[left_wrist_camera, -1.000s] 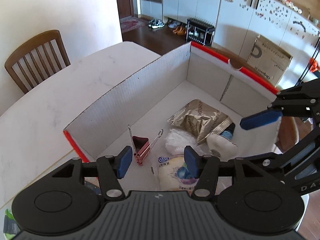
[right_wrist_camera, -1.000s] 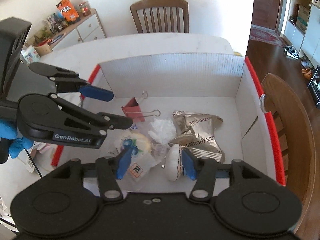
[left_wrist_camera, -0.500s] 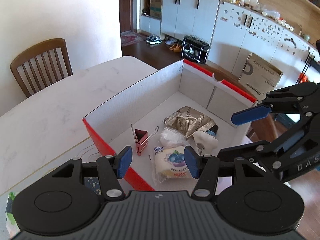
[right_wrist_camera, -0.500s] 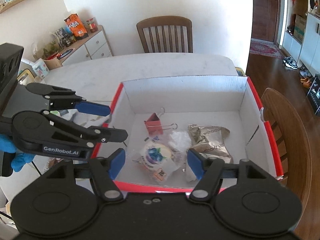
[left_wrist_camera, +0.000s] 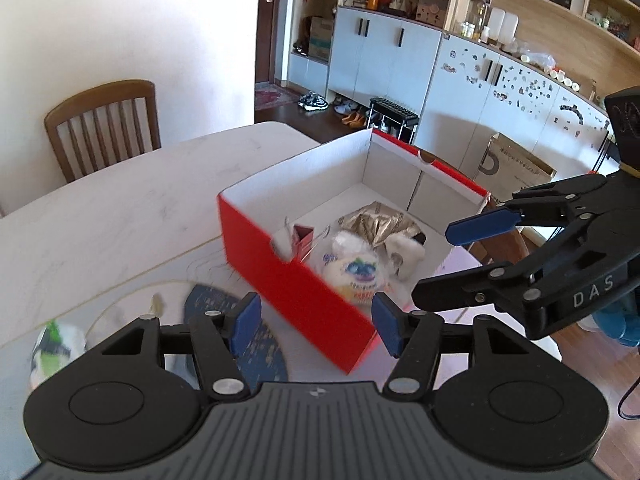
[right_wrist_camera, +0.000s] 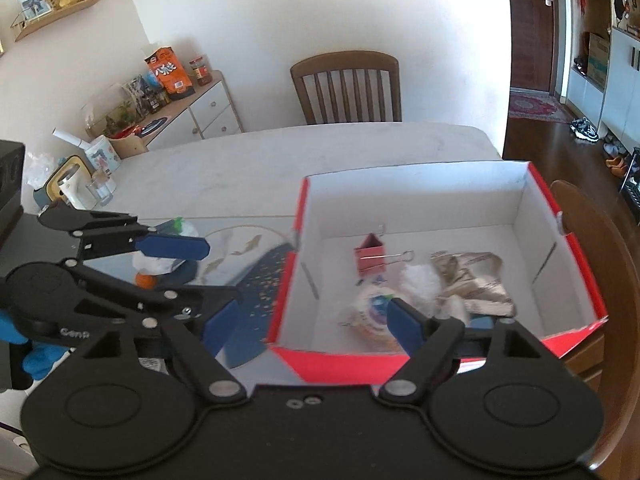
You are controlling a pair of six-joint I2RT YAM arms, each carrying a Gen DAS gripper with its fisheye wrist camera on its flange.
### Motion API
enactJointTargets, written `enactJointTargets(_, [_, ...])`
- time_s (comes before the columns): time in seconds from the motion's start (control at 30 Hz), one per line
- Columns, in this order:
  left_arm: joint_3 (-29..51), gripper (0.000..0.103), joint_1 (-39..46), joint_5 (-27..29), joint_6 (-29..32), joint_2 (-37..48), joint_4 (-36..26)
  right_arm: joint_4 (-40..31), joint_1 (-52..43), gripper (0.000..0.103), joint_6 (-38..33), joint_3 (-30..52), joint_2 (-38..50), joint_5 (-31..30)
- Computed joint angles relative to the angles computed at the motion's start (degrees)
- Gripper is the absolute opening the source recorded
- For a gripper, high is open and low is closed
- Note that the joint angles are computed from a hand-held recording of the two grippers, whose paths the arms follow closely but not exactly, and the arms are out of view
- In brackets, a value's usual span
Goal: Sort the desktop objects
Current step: 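Withdraw both tools from the box back over the table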
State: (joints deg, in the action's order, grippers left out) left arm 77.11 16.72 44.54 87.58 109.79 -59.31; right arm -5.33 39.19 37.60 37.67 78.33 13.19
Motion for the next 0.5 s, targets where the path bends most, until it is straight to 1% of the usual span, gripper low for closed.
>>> enactJointTargets(0.13, [3.4,0.062,4.2,0.5,5.6,3.2,-3.5,-0.2,4.3,0.085,2.2,2.6,3.4,2.4])
enactJointTargets(0.2, [5.5,0.063,6.2,0.6,7.7,5.2,-4.6,-0.3,5.8,0.089,3.5,4.4,5.5,2.4])
enactJointTargets(0.27, [9.0,0.064,7.7,0.3,9.2,8.0,-7.0,-0.6,7.1,0.089,4.1,6.5,7.8,2.6])
enactJointTargets(0.3, [10.8,0.065,8.6,0.2,9.9,9.4,-8.0,-1.0,7.9,0.089,4.4,7.8,9.1,3.1])
enactJointTargets(0.4, [14.6,0.077,10.6,0.0,11.0,12.4,-9.4,-1.5,9.7,0.090,5.4,10.7,12.2,4.0])
enactJointTargets(0.5, [19.2,0.077,12.3,-0.8,11.5,16.0,-11.2,-2.1,11.1,0.090,6.3,13.2,14.8,4.9])
